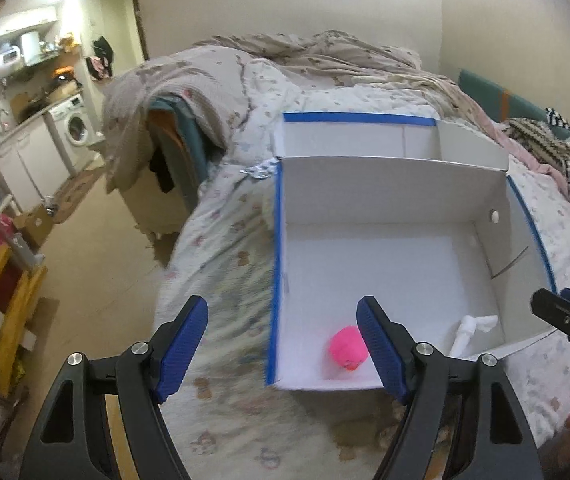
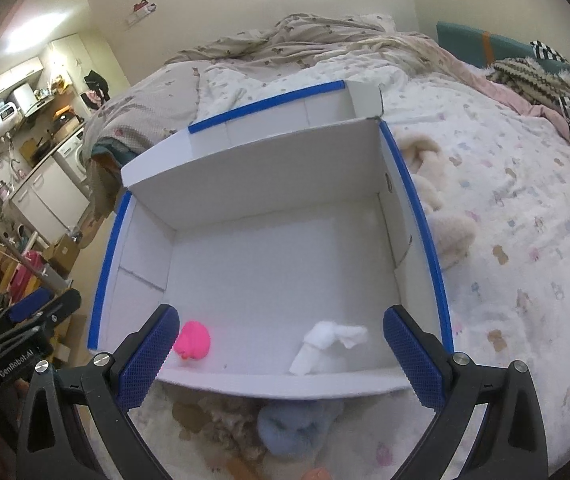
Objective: Organize soft objects
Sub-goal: 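Open the left gripper to drop the duck while the right gripper releases the sock, then lower the right gripper onto the light-blue fuzzy sock and grasp it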
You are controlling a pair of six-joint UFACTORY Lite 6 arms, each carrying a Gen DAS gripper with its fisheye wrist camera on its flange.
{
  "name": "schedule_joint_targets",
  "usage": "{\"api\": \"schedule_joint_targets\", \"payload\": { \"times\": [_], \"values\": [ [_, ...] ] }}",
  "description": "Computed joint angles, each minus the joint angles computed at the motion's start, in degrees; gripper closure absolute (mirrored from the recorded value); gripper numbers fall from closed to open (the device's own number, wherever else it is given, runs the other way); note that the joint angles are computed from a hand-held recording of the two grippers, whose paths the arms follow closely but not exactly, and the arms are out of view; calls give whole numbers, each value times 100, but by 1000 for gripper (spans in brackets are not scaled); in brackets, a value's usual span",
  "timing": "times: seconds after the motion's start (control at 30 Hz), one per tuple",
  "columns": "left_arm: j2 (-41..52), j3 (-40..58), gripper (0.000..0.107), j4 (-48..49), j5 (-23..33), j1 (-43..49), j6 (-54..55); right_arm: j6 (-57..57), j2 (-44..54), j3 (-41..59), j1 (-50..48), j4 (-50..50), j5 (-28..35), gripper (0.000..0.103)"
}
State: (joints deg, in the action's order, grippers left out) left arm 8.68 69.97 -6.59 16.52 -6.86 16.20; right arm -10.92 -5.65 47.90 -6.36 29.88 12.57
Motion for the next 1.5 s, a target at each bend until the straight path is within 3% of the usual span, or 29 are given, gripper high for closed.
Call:
{"api": "schedule_joint_targets", "payload": {
  "times": [0.2, 0.33, 0.53, 0.63, 0.8, 1.0, 1.17, 1.23, 1.3, 1.4, 1.5],
  "values": [
    [-467, -521, 32, -588, 112, 269, 589, 1017, -556, -466, 151, -1021, 105, 0],
    [-579, -734, 32, -922, 260, 467, 835, 1048, -988, -813, 142, -1022, 200, 0],
    [-426, -853, 32, -401, 324, 573, 165, 1560, -1274, -1168, 28, -1541, 397, 0],
    [-182, -687, 32, -701, 545, 687, 492, 1228, -1263, -1242, -195, -1189, 499, 0],
    [157, -571, 32, 101, 476, 608, -394, -20, -987, -1247, -610, 170, 745, 0],
    [616, -326, 32, -521, 816, 665, 212, -488, -581, -1183, -667, 819, 837, 0],
    [1278, -52, 32, -1051, 1380, 494, 715, -226, -293, -1085, -524, 720, 822, 0],
    [1532, 84, 35, -1186, 1568, 399, 775, -125, -205, -1027, -475, 630, 808, 0],
    [1893, 302, 47, -1342, 1756, 313, 806, -68, -145, -998, -457, 572, 793, 0],
    [2444, 686, 57, -1394, 1993, 210, 655, -179, -87, -989, -529, 655, 829, 0],
    [2904, 1056, 60, -1516, 2295, 176, 632, -301, -15, -966, -599, 720, 857, 0]
  ]
}}
